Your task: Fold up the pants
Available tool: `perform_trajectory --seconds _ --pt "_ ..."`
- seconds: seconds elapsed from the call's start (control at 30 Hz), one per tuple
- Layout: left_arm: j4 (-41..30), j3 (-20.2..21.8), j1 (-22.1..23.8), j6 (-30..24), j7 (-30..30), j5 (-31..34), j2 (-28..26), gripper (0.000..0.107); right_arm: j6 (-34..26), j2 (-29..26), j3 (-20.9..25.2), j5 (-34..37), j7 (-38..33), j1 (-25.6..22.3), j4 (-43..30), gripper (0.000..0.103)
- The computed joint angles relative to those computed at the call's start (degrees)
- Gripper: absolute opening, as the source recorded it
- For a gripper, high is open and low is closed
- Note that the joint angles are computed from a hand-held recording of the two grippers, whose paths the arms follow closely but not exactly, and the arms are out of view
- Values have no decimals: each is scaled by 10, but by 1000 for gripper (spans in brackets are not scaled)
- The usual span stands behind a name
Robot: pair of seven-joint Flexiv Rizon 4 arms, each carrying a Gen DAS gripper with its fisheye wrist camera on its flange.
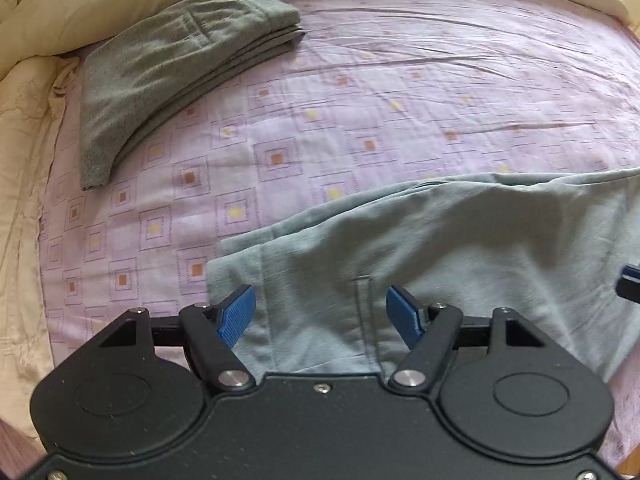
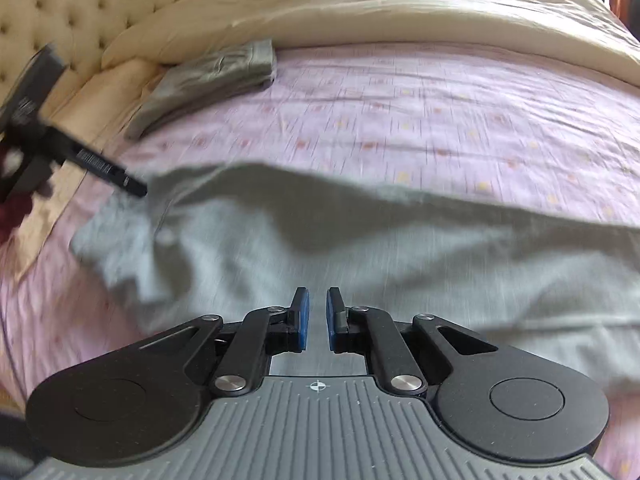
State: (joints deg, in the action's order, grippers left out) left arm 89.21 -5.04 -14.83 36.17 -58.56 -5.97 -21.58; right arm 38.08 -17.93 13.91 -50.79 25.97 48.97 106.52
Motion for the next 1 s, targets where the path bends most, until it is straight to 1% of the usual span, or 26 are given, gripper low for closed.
perform_trajectory --seconds 0.1,0.17,0.23,0.3,0.33,0.37,0.43,0.47,0.5,0.53,0.57,0.63,0.7,0.77,0.83,0.9,0.93,0.97,1.0 --pt "-3 -9 -5 1 21 0 -13 73 73 -25 -16 3 -35 -33 -7 11" --pt "-8 -2 -16 10 17 24 -24 73 99 -49 -26 13 -72 -44 -23 11" --pt "-16 11 -27 17 -2 57 -36 74 100 -74 -33 43 -116 -53 -45 11" --pt "-36 33 -44 7 -38 109 -49 79 70 -98 -41 80 -151 -55 -74 10" --pt "-41 39 -47 2 -50 126 -52 79 65 -105 -50 86 -149 -54 -79 4" --pt "-39 37 -42 2 -53 122 -51 81 79 -105 -66 70 -128 -51 -74 2" --pt "-38 37 -37 -4 -66 121 -45 78 82 -109 -71 72 -131 -52 -80 0" --pt "-34 39 -39 -2 -78 125 -38 74 79 -109 -70 76 -141 -52 -82 0" --pt "-27 37 -38 4 -88 124 -30 74 76 -105 -70 74 -143 -49 -79 1" --pt "-16 30 -32 11 -86 109 -20 74 74 -98 -71 69 -136 -44 -73 3" --pt "-3 18 -23 18 -76 82 -9 74 79 -85 -74 55 -114 -37 -58 5" --pt "15 -5 -13 24 -52 28 4 74 101 -59 -76 24 -51 -30 -24 5" --pt "27 -24 -13 28 -24 -9 8 75 80 -34 -59 23 -12 -23 -2 5" --pt "26 -31 -23 32 -5 -14 -1 77 52 -14 -34 41 7 -19 16 5" --pt "13 -17 -49 52 -16 34 -20 77 1 7 -1 88 -8 -16 29 5" --pt "-18 10 -79 43 -52 106 -45 78 -91 23 31 151 -47 -6 30 5" --pt "-27 18 -85 39 -64 125 -54 79 -140 36 47 195 -48 -2 34 5" --pt "-29 18 -81 36 -67 122 -56 82 -174 51 58 228 -23 2 44 5" --pt "-31 17 -77 30 -75 115 -55 79 -203 69 66 243 13 7 57 4"
